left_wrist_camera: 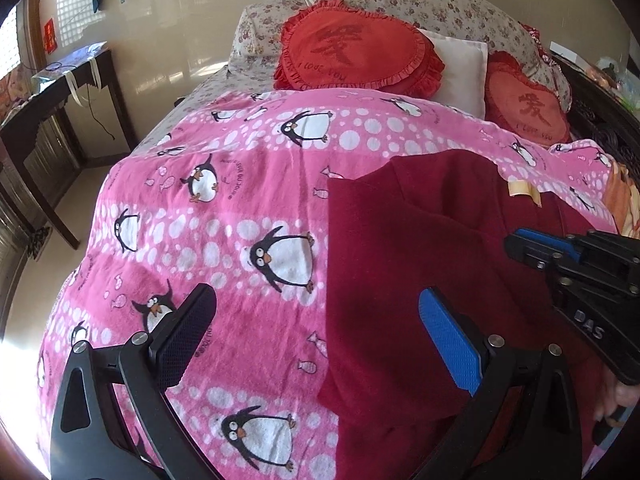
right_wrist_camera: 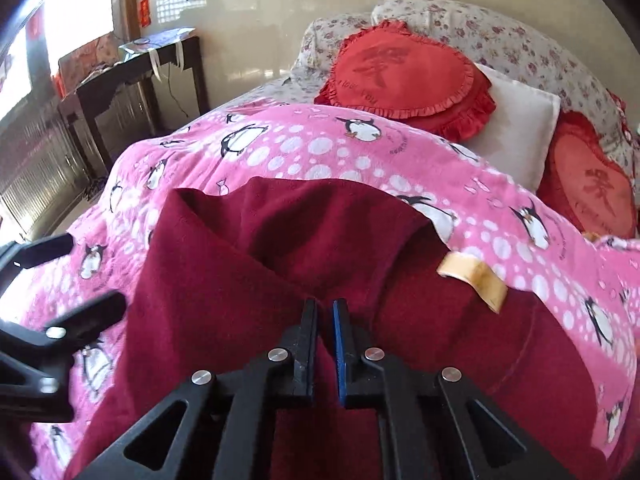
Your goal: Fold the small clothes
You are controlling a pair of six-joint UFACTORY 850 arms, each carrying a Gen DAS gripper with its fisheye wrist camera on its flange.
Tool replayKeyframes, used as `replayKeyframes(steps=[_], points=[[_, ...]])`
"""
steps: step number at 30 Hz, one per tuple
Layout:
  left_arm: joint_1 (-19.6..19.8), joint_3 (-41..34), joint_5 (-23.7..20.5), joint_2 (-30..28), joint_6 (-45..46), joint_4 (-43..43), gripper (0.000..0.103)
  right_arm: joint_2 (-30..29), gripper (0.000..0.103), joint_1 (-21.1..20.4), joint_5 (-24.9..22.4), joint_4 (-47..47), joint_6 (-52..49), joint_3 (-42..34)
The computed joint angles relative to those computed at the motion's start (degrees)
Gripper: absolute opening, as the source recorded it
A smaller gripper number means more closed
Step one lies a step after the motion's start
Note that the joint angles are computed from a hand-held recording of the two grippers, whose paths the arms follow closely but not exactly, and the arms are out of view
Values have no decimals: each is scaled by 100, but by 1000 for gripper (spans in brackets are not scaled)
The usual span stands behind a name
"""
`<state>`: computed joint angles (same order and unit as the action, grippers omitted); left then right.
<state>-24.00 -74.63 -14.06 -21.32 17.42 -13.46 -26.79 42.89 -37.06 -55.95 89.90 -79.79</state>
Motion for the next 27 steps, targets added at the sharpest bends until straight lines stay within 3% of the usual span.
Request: replayKeyframes(steps=[3,7,10,13,16,19,23,25,27], points=[[-112,3,33,-95,-246,372,102,347,20,251,-359,-273,691,456],[-227,-174,-320,-406,-773,1020,102,616,22,239,-295,-41,1357,1055],[-225,-132,-373,-399,-817,974,102,886,22,118,357,-403,2265,1561],[-231,-20,-309,-253,-1000,1299,102,1343,22,72,634,-702,2888,1934],[-219,169,-100,-32,-1214,1685,102,1943,27,166,-106,-1015,3561,2423],[-163,305,-11,168,-704,1232,102,2517,35,176,-992,-627,3603,2928],[-149,472,79,395,-179,795,102,3028,40,-90,-1841,132,3477,3465],[-154,513,56,463,-17,643,102,3113,40,-357,-2110,588,3062,3627],[-154,530,-5,505,119,495,102,3254,40,-601,-1969,799,2750,3862]])
